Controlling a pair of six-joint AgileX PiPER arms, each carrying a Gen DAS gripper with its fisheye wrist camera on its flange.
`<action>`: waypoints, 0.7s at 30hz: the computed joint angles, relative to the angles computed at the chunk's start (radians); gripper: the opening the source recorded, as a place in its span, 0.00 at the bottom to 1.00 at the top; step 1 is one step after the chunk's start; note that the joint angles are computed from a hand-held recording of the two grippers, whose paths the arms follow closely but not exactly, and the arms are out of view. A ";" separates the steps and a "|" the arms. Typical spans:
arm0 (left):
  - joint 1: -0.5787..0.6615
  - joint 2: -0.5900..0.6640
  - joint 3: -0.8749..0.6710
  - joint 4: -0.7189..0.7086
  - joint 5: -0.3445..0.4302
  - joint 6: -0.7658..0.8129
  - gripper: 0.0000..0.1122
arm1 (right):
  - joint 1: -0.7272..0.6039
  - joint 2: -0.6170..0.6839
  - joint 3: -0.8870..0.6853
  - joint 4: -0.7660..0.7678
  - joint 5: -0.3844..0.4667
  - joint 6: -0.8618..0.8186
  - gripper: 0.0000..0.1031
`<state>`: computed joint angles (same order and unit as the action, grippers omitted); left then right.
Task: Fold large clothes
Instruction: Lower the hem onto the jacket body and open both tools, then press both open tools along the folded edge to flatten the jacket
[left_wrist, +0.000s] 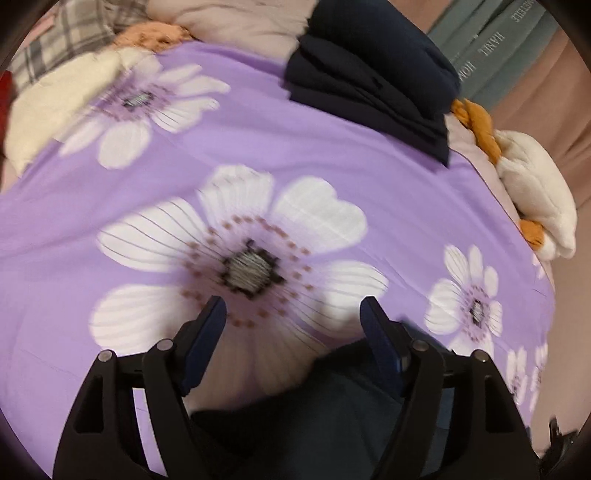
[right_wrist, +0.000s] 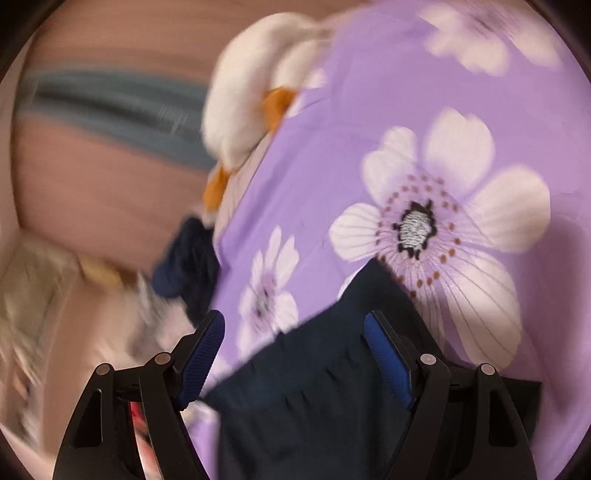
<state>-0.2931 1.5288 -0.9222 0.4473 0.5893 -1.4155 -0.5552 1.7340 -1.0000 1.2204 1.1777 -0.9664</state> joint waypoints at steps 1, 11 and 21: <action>0.004 -0.018 0.019 -0.004 -0.015 0.004 0.67 | 0.022 -0.038 0.011 -0.030 -0.013 -0.030 0.77; -0.330 -0.046 0.075 -0.054 -0.028 0.177 0.66 | 0.339 -0.192 0.107 -0.276 -0.217 -0.075 0.77; -0.663 -0.041 0.120 -0.040 -0.085 0.142 0.67 | 0.523 -0.472 0.315 -0.436 -0.314 -0.120 0.68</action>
<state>-0.9564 1.4877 -0.8021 0.4077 0.5038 -1.2738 -0.0319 1.2624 -0.6846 0.7847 0.8634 -1.0863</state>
